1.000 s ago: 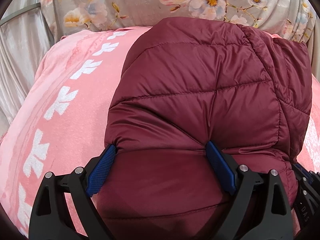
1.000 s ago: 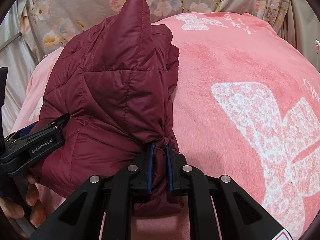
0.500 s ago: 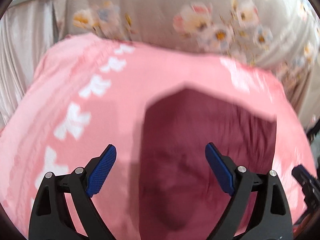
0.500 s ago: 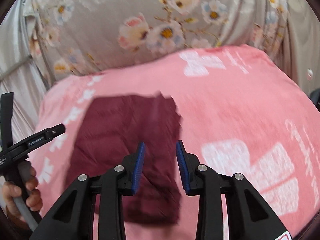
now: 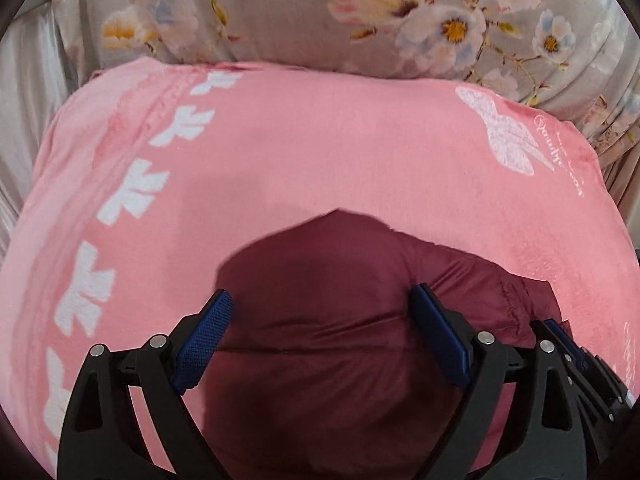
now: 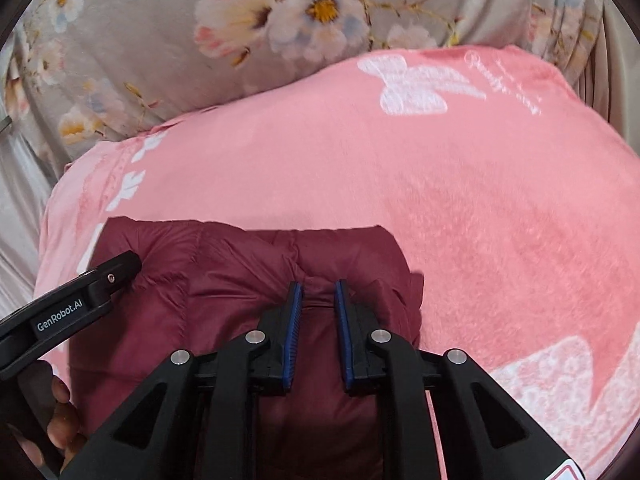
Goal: Fold large clothes
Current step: 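Grasp the maroon jacket bundle edge with both grippers side by side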
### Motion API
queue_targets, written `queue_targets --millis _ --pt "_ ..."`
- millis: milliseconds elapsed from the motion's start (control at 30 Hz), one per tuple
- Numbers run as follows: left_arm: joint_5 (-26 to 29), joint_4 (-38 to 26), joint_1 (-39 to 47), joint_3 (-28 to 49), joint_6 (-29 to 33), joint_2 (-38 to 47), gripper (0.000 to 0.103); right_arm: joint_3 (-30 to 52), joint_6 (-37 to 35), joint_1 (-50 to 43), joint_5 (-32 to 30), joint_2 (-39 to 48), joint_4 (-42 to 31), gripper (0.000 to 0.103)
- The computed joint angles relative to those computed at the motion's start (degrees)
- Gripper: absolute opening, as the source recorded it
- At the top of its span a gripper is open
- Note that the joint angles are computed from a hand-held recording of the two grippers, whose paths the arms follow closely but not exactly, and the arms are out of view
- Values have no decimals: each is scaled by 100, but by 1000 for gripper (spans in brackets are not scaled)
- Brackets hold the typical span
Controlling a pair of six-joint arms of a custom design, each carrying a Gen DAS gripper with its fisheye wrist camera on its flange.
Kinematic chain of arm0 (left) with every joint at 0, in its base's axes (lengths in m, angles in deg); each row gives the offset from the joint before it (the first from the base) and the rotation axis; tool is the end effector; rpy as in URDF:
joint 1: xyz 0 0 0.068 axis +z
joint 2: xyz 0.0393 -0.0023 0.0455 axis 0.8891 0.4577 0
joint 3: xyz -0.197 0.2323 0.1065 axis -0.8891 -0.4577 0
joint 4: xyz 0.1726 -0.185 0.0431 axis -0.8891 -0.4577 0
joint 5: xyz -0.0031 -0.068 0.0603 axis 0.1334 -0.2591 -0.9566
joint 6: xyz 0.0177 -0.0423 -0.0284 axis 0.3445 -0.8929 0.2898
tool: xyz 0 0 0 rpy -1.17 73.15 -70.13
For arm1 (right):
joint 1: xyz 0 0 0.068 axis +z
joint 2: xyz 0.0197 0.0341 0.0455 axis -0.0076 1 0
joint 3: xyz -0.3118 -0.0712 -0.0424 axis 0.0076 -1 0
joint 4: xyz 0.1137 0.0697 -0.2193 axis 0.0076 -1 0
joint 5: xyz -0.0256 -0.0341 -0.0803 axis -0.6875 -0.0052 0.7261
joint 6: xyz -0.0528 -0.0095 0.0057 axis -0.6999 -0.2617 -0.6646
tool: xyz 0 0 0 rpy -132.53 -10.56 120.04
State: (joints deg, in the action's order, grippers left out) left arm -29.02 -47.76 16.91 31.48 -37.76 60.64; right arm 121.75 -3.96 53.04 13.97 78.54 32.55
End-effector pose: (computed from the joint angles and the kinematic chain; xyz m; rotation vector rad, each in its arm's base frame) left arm 0.1873 -0.1728 0.2508 -0.0073 2.4936 -0.0808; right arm 0.1334 0.1514 0.2377 0.2642 2.4351 0.1740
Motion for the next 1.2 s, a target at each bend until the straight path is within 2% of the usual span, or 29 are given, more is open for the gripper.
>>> queue_targets --millis 167,300,500,1200 --pt "-140 596 -120 -370 -198 136 98 -666 -4 -71 -84 -145 867 12" --pt "-405 806 -236 -466 -221 300 98 -731 90 62 129 44 1021 12" --pt "-909 813 -496 -446 -311 543 98 -600 175 239 473 380 908 12" --pt "-1479 474 -786 -191 -555 1029 98 -851 173 135 327 273 1292 12"
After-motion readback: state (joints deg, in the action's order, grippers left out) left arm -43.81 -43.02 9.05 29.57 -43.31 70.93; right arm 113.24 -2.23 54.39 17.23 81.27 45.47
